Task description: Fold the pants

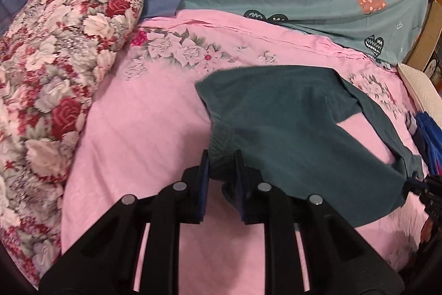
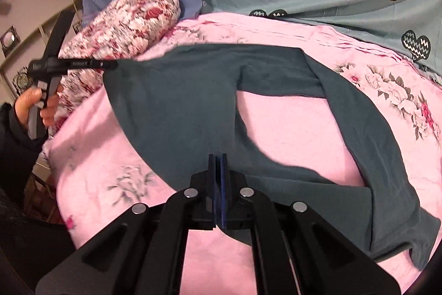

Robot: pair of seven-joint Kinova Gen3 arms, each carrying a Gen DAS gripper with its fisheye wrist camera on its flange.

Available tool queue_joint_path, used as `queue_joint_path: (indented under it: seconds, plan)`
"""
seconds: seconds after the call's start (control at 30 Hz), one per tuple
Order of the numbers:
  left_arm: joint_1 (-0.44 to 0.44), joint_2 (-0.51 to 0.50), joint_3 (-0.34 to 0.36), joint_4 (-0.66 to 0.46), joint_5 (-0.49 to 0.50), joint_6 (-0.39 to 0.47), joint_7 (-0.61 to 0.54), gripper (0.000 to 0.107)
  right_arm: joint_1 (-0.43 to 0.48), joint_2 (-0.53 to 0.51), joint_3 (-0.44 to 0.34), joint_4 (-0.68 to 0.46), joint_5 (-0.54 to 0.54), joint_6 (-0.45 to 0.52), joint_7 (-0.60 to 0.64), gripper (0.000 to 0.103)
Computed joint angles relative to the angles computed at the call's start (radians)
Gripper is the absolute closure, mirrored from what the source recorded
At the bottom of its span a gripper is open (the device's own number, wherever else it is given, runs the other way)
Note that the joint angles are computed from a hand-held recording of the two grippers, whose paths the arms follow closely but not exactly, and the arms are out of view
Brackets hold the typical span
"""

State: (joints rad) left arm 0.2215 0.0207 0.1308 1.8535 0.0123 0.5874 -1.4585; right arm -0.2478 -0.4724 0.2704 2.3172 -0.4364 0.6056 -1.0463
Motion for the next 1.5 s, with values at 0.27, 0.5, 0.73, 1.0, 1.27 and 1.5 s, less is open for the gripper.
queue_joint_path:
  seconds: [0.27,0.5,0.73,1.0,1.27,1.5]
  plan:
    - [-0.047,-0.132,-0.028,0.178,0.009,0.048,-0.030,0.091,0.003,0.000,-0.096,0.010,0.023,0.176,0.001,0.101]
    - [-0.056,-0.108,-0.020,0.303,0.040,0.019,-0.058,0.079,0.089,-0.068,-0.261,0.053,0.115,0.141,-0.125,0.061]
    - [-0.031,-0.239,0.089,0.266,-0.123,-0.023,0.132,0.047,0.370,-0.239,-0.187,0.078,0.365,0.047,-0.266,0.054]
    - [0.138,-0.067,0.176,0.158,-0.068,-0.091,0.132,0.041,0.356,-0.225,-0.032,0.154,0.568,-0.024,-0.210,0.054]
    - [0.245,0.067,0.125,0.143,-0.023,-0.143,0.163,0.041,0.269,-0.029,-0.070,0.122,0.518,-0.085,-0.167,0.067]
    - [0.212,0.083,0.090,0.171,0.043,-0.144,0.127,0.038,0.358,0.043,0.007,-0.043,0.464,-0.027,-0.142,0.101]
